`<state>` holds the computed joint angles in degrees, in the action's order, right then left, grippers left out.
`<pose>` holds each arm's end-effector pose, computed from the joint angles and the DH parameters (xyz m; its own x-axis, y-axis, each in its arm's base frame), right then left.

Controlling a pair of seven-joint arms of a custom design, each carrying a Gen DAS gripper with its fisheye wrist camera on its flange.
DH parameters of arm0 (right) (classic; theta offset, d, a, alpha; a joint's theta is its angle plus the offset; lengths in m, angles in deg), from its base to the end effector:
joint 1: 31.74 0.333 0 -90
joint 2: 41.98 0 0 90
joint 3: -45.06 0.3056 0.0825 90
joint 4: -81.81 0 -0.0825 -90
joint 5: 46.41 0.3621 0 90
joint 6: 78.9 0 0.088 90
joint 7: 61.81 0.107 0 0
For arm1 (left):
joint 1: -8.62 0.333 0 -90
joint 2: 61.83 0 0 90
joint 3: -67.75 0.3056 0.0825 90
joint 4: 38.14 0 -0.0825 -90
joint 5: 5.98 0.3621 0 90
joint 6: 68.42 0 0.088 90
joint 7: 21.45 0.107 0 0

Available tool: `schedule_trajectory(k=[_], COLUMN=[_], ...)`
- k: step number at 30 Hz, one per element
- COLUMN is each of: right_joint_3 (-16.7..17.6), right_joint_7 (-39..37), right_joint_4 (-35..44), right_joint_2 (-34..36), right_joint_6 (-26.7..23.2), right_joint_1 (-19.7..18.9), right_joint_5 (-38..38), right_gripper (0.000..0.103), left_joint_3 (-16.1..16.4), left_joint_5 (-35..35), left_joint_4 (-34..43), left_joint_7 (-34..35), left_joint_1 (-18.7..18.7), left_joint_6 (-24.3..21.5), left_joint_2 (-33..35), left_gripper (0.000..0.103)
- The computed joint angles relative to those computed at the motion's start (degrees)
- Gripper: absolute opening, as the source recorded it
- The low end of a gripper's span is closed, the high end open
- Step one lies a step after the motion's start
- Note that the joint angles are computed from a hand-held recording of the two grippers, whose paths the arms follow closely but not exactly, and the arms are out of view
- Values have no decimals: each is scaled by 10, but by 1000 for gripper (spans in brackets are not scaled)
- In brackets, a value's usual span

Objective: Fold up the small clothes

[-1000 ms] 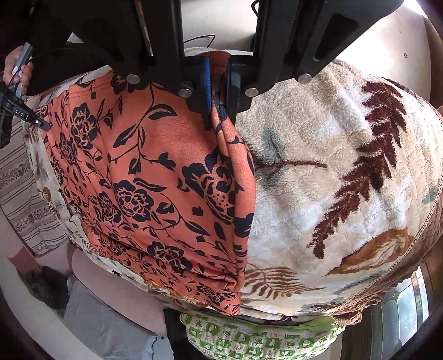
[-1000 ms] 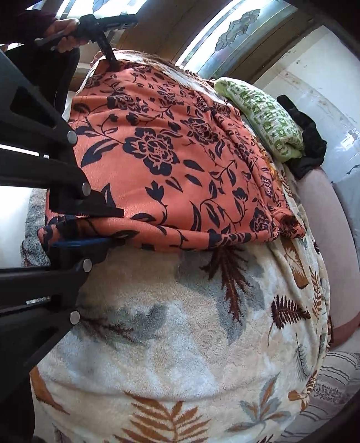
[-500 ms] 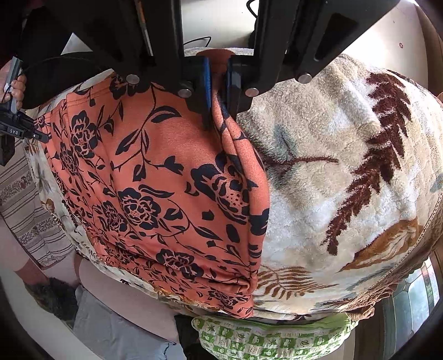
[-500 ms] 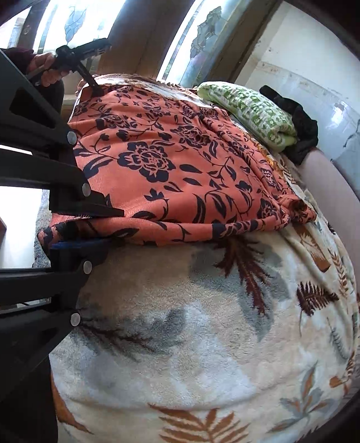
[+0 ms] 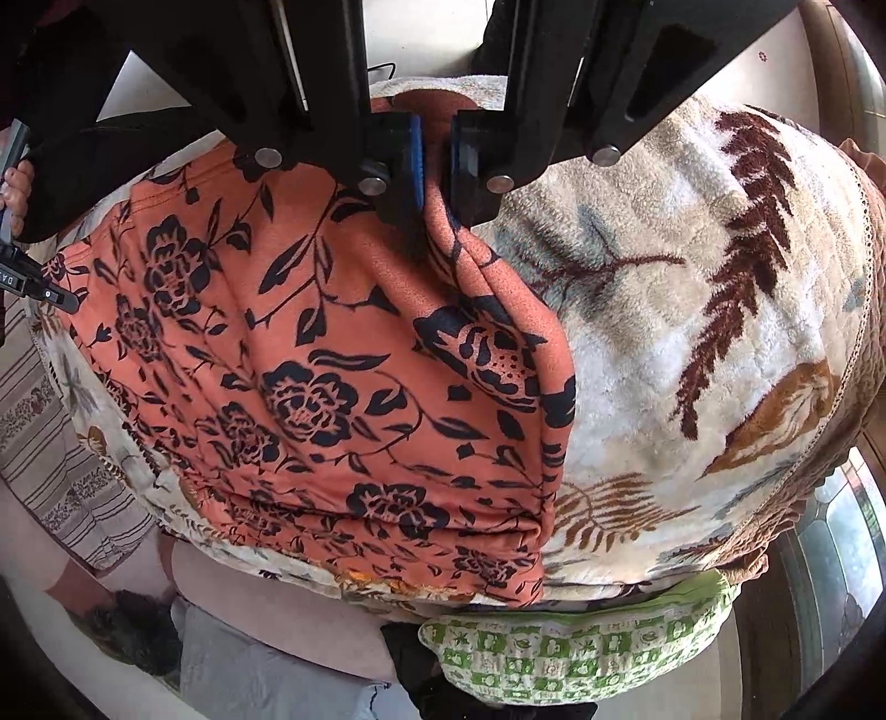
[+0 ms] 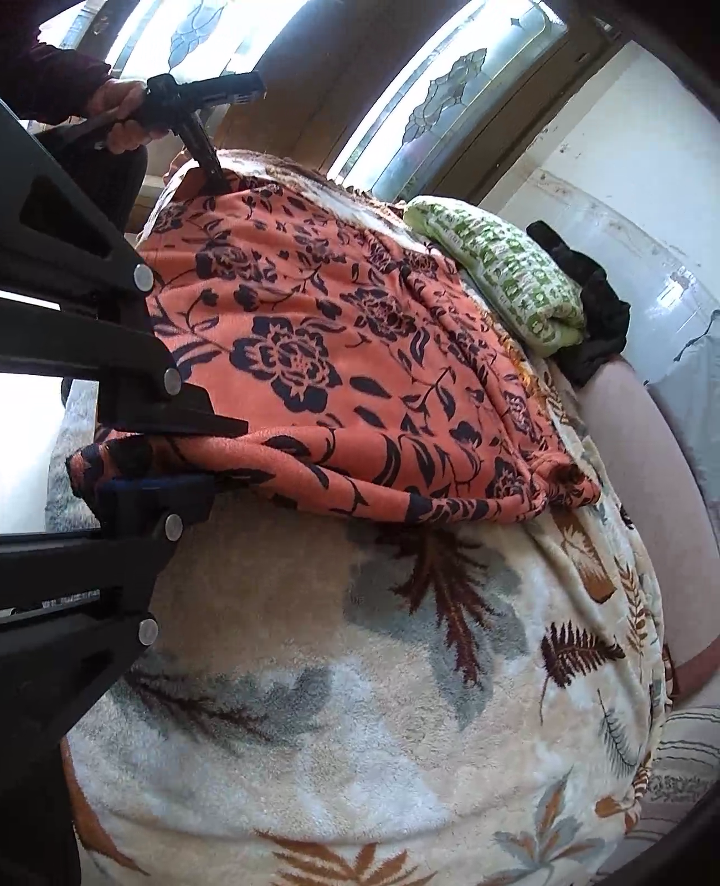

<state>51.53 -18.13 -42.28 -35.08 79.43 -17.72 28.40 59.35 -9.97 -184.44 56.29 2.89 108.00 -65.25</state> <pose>0.5325 0.1544 0.3729 0.1750 -0.8121 -0.5566 -0.8648 0.1434 -0.4812 0.4676 -0.1120 0.3631 -0.0105 -0.9887 0.1495 -0.8441 -0.0714 -0.5315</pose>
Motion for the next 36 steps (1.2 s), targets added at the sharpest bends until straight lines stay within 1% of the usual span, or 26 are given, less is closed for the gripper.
schedule_trajectory(k=[2,3,4,7,11,14,17,19,22,23,24,25,26,28,29,30,31,32,33,34,35,36], right_joint_3=[0,-4,-9,-22,-35,-41,-41,-36,-26,-24,-38,-32,-36,-40,-42,-37,-31,-25,-19,-14,-5,2], right_joint_7=[-28,-39,-43,-40,-40,-32,-5,5,30,51,100,156,189,249,279,279,275,276,283,288,278,263], right_joint_4=[3,5,8,21,43,73,121,163,237,260,283,299,311,311,300,273,241,209,178,153,126,102], right_joint_2=[-12,-17,-22,-33,-40,-27,2,29,73,86,99,110,119,124,119,109,95,82,72,64,56,47], right_joint_6=[-21,-41,-61,-110,-157,-185,-204,-202,-181,-170,-149,-138,-151,-187,-200,-196,-181,-166,-157,-149,-132,-108], right_joint_1=[-7,-11,-15,-22,-30,-38,-46,-50,-56,-56,-36,-36,-32,-29,-25,-27,-28,-29,-33,-36,-41,-42], right_joint_5=[47,71,90,125,168,184,184,183,156,123,51,-40,-99,-188,-230,-244,-254,-260,-262,-256,-228,-200], right_gripper=[12,12,12,11,11,10,9,8,8,8,8,8,12,12,12,12,15,25,48,64,75,75], left_joint_3=[35,47,52,80,86,95,94,90,77,71,66,59,51,34,26,21,18,16,17,18,20,21], left_joint_5=[-141,-184,-207,-308,-358,-402,-435,-448,-439,-412,-387,-384,-387,-397,-417,-436,-445,-446,-451,-456,-452,-446], left_joint_4=[6,13,18,38,54,79,120,155,211,223,231,235,233,217,205,193,180,166,153,140,127,115], left_joint_7=[118,157,178,265,318,362,396,413,417,401,384,385,388,400,415,424,424,418,416,416,409,401], left_joint_1=[-54,-70,-75,-108,-108,-106,-87,-72,-45,-36,-28,-22,-15,-4,2,5,7,7,4,0,-3,-7], left_joint_6=[2,-2,-6,-10,-20,-38,-59,-69,-82,-84,-87,-91,-94,-89,-86,-85,-83,-77,-74,-71,-69,-64], left_joint_2=[-18,-25,-33,-51,-65,-58,-36,-13,26,37,45,49,50,41,33,24,14,4,-7,-18,-28,-38], left_gripper=[7,7,7,6,7,7,7,7,7,7,7,7,7,7,7,7,7,7,7,7,7,7])
